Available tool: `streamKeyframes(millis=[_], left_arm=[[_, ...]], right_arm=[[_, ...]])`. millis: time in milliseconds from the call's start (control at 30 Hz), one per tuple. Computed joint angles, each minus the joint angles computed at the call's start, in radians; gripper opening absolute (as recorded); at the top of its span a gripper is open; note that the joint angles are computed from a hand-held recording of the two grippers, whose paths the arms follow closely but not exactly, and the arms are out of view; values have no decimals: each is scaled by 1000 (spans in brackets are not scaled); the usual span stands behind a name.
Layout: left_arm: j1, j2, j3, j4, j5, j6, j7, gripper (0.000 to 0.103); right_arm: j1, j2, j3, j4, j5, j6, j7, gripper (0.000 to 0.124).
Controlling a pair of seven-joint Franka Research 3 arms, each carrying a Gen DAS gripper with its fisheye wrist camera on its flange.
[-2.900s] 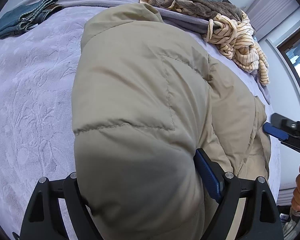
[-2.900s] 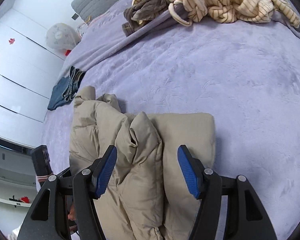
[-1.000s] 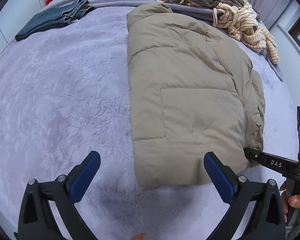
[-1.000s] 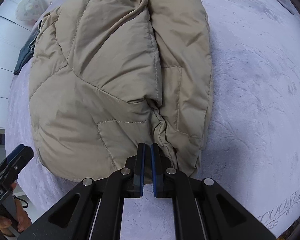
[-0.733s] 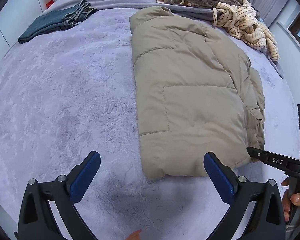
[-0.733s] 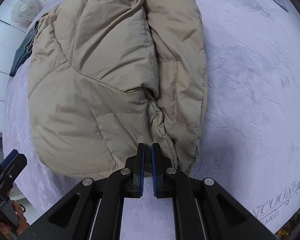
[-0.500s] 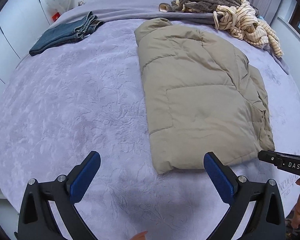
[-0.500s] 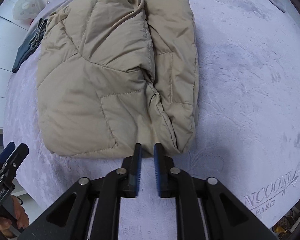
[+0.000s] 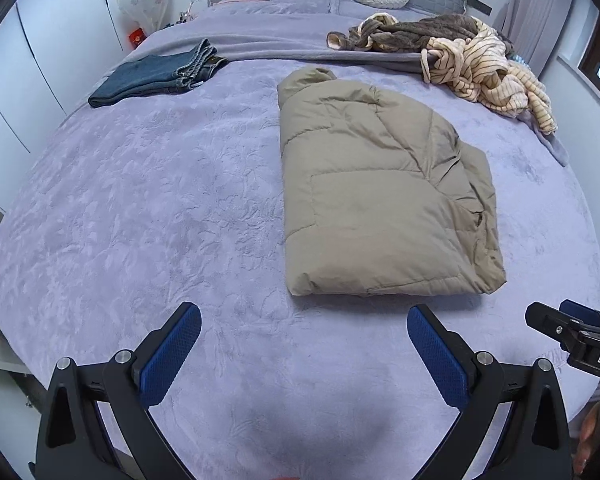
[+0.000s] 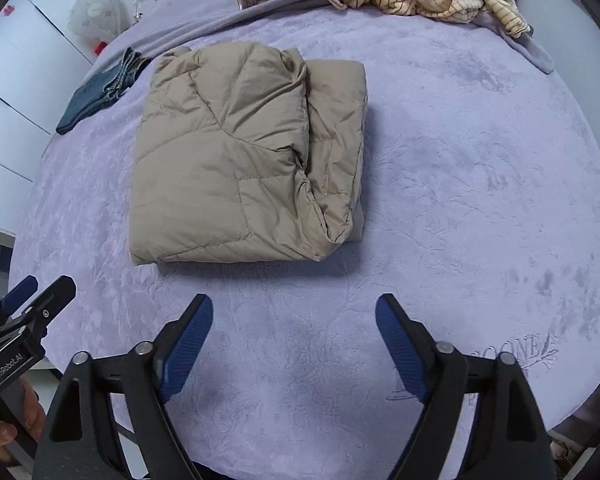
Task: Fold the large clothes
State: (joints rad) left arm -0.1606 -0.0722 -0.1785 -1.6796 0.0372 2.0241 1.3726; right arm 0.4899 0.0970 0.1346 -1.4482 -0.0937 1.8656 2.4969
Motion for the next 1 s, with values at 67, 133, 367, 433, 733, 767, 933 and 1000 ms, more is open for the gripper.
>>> streamKeyframes(millis=[67, 133, 367, 433, 733, 767, 933, 1000], left_arm=[[-1, -12, 0, 10, -9, 0, -1, 103], [-3, -20, -4, 20, 8, 8, -8, 103], [-11, -23, -12, 74, 54, 8, -27, 103], [-13, -26, -14, 84, 71, 7, -34, 103], [-13, -32, -8, 120, 49, -9, -22, 103], [-13, -33, -7, 122, 47, -9, -20, 103], [-14, -36, -9, 124, 45, -10, -24, 103], [-14, -34, -8, 126, 44, -9, -21, 103]], right_arm=[[5, -8, -1, 12, -36, -12, 14, 92], [10, -18, 0, 23, -79, -19, 40, 101], [36, 6, 5, 133, -212, -96, 109, 103], [48, 25, 5, 186, -237, -138, 104, 103], [110, 63, -4, 290, -331, -203, 97, 103], [113, 64, -6, 293, -333, -205, 96, 103], [122, 70, -13, 305, -334, -213, 95, 103], [124, 70, -14, 305, -334, -213, 95, 103]])
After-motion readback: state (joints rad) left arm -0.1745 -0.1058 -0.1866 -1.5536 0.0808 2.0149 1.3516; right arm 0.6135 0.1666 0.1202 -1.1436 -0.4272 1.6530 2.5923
